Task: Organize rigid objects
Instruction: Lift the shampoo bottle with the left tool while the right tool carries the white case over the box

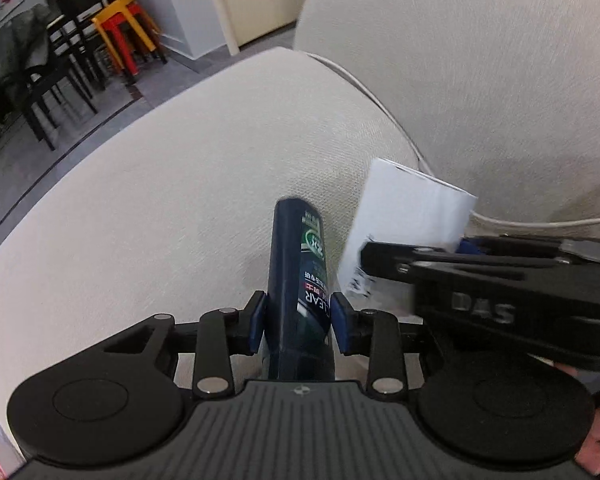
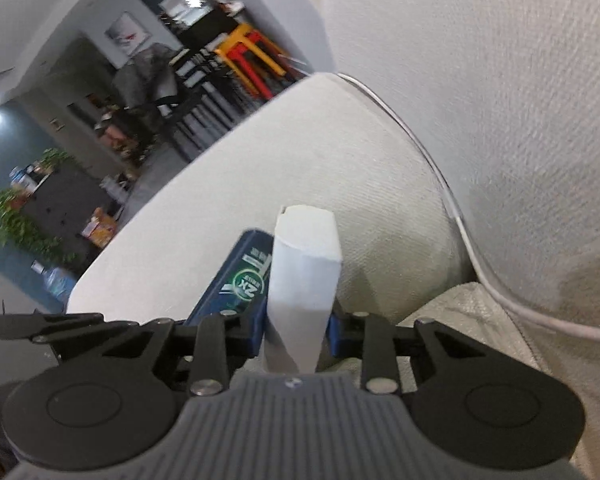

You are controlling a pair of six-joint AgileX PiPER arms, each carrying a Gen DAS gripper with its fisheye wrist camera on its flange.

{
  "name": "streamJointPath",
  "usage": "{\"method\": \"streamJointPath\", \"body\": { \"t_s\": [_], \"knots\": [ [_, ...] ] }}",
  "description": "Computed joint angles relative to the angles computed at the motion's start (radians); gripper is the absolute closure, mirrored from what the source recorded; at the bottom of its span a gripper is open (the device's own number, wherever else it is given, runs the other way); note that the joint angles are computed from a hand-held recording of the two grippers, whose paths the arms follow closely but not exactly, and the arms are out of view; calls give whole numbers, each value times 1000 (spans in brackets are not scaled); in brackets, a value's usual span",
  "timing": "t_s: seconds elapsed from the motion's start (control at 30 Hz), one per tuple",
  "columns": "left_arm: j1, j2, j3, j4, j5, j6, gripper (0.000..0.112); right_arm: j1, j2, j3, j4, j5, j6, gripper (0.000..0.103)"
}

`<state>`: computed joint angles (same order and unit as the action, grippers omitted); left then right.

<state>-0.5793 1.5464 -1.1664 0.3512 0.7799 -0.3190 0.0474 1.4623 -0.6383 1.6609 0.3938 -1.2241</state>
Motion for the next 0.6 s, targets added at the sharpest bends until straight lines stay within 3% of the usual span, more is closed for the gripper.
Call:
{"method": "streamJointPath", "body": {
  "t_s": [0.07, 0.17, 0.27, 0.4, 0.6],
  "knots": [
    [7, -51, 23, -24, 0, -18, 74, -27, -45, 20, -53, 36, 23, 76],
    [9, -131, 54, -52, 9, -36, 75, -10, -119, 26, -158, 6, 122, 76],
    [16, -213, 72, -72, 20, -30, 75, -14, -211, 30, -271, 36, 215, 76],
    [40, -350, 89, -132, 64, -11, 75, 9, -349, 12, -548, 49, 458, 76],
    [164, -536, 86, -211, 151, 105, 75, 65, -483, -94, -845, 161, 676, 76]
  ]
}}
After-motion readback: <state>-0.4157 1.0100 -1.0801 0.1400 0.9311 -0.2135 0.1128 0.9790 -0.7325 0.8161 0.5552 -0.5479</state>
